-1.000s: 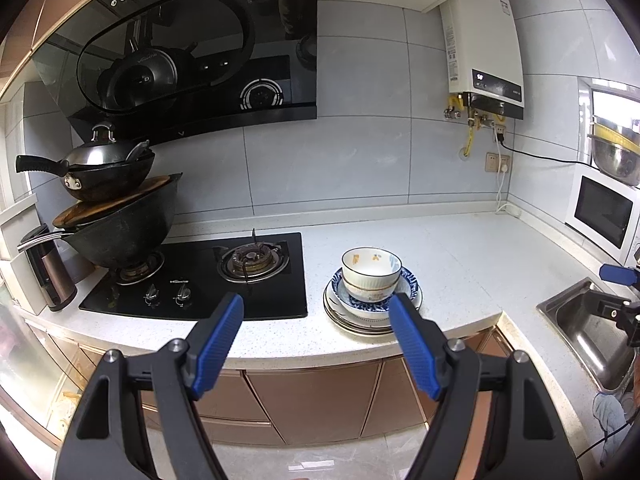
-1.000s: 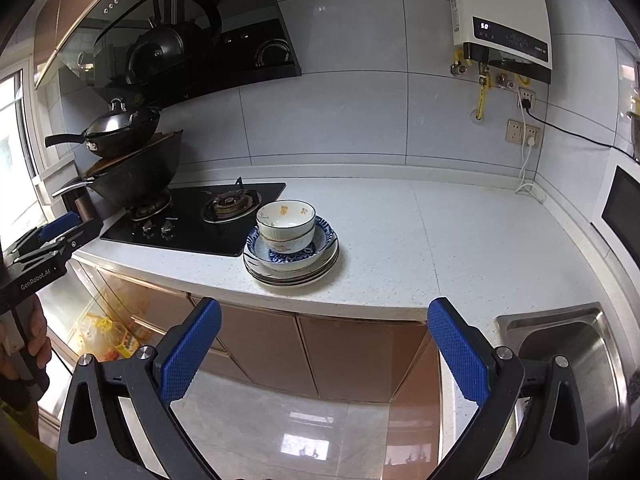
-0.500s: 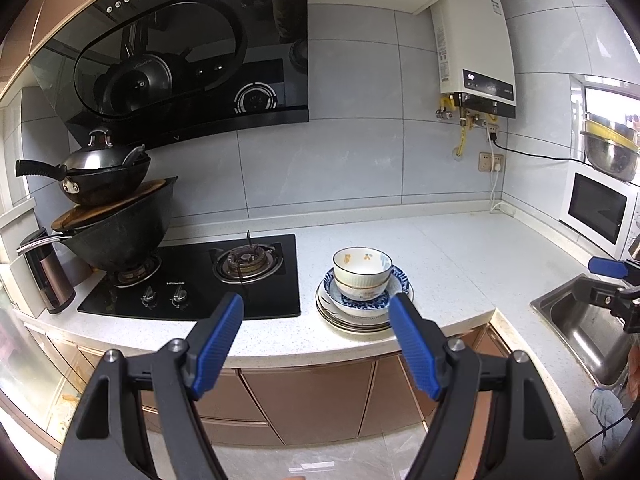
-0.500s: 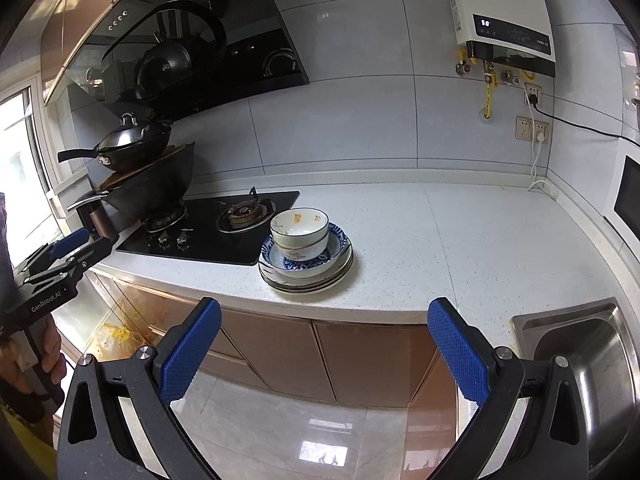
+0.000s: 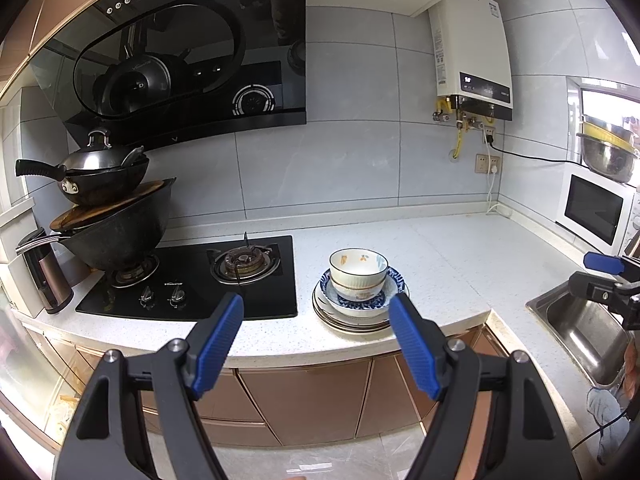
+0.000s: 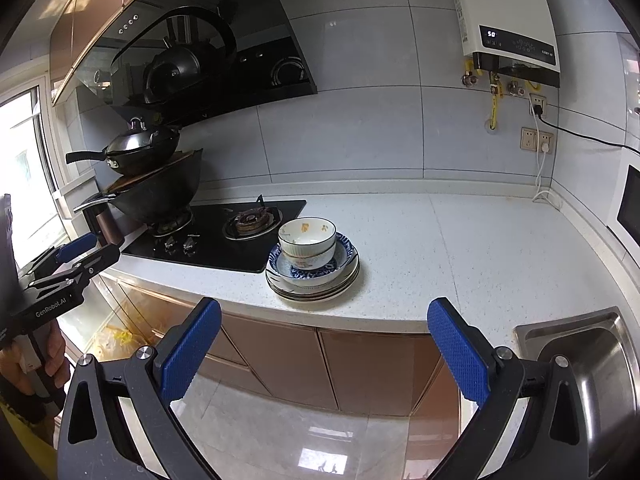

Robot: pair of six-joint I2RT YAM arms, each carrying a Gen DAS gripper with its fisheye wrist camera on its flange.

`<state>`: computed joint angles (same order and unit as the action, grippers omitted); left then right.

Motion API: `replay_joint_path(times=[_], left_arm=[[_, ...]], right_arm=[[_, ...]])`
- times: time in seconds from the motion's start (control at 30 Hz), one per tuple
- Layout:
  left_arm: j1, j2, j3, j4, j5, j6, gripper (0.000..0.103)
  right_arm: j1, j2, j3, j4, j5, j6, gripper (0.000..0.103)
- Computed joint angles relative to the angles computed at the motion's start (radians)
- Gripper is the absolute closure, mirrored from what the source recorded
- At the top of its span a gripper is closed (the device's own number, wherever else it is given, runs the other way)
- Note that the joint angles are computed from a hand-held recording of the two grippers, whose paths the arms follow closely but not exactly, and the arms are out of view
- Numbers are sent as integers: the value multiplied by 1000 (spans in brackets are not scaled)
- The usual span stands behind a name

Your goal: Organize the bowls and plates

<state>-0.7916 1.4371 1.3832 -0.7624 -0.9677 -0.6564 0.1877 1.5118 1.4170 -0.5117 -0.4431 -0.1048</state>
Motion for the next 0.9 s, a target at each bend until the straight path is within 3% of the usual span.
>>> replay_joint_path(times=[0.53,0.9], left_arm=[[-5,0,12,-38,11,-27,28],[-24,-23,-30,-103,26,-119,28]], right_arm=[[18,-16,-17,7,34,0,1],[13,-29,-32,-11,59,-3,1]])
